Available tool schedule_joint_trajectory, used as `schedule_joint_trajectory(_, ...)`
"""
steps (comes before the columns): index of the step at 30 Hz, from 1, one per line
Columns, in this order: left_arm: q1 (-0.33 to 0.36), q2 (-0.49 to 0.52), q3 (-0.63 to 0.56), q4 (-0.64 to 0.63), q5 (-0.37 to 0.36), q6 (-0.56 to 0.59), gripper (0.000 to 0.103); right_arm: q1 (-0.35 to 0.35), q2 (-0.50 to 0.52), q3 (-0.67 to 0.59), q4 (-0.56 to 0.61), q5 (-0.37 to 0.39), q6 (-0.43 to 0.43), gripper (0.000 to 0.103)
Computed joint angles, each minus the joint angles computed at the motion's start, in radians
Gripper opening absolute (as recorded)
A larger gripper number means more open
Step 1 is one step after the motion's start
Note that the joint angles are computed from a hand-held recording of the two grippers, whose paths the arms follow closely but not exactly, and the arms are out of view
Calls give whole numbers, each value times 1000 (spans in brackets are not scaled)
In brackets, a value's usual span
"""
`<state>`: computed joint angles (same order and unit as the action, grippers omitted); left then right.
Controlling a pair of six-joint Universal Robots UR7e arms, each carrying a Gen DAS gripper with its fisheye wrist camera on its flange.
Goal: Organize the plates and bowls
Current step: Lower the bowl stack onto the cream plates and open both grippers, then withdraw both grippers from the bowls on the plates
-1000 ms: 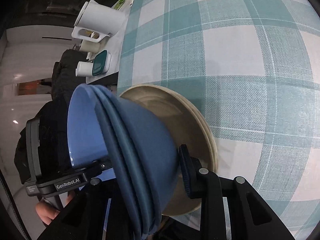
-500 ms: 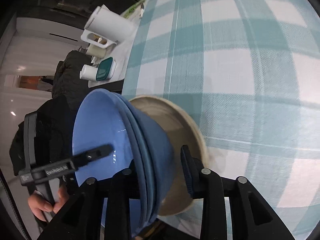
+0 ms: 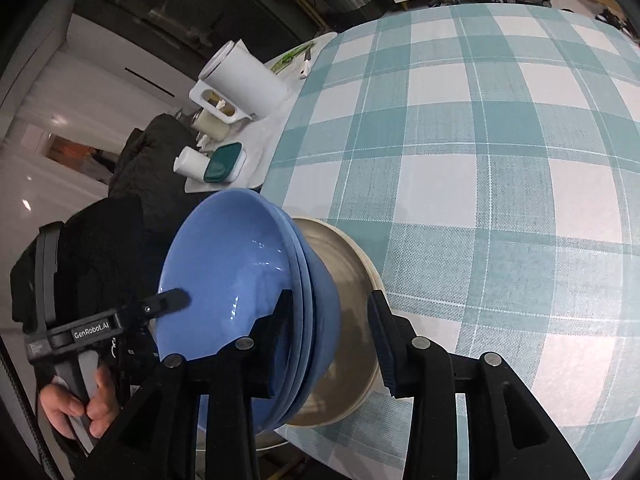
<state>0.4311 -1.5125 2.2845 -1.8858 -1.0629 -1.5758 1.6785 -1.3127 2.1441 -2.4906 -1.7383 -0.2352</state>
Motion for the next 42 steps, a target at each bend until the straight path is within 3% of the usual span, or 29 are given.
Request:
schedule_joint_trajectory(5, -89, -31, -5, 84, 86, -64, 50, 29, -73, 49, -115, 26, -112, 39)
schedule_joint_trajectory(6, -112, -41, 1, 85, 107, -75, 50, 33, -92, 61, -135, 39, -135, 42)
schedule_joint_trajectory(8, -167, -46, 3, 116, 151, -118, 50, 40, -140, 103, -198, 73, -181, 60)
schedule_joint_trajectory(10, -238, -36, 2, 172, 214, -179, 53, 45, -186, 150, -261, 107, -239, 65)
schedule_joint_trajectory(11, -272, -22, -3, 212, 241, -209, 58, 47, -208, 176, -294, 123, -272, 68)
schedule_joint_trajectory(14, -378, 50, -28, 362, 314, -345, 93, 55, -276, 268, -421, 149, -369, 87)
schedule_joint_trajectory(17, -479, 160, -62, 533, 366, -474, 95, 41, -359, 358, -508, 188, -414, 90)
schedule_joint_trajectory(19, -518, 233, -102, 657, 356, -558, 96, 11, -416, 403, -520, 231, -391, 92)
schedule_joint_trajectory(21, -560, 279, -120, 754, 340, -692, 103, -5, -458, 455, -572, 242, -401, 101)
schedule_joint_trajectory(23, -591, 279, -105, 752, 344, -750, 103, -7, -485, 511, -644, 235, -439, 102)
schedule_joint_trajectory(25, -603, 277, -97, 732, 335, -754, 103, -3, -503, 556, -698, 230, -484, 102)
schedule_joint_trajectory(30, -612, 306, -106, 718, 300, -725, 103, 1, -533, 617, -789, 213, -489, 102)
schedule_joint_trajectory(35, -643, 295, -89, 684, 269, -746, 103, -2, -581, 639, -774, 183, -466, 102)
schedule_joint_trajectory(42, -664, 308, -85, 663, 246, -771, 103, -37, -635, 666, -761, 199, -472, 102)
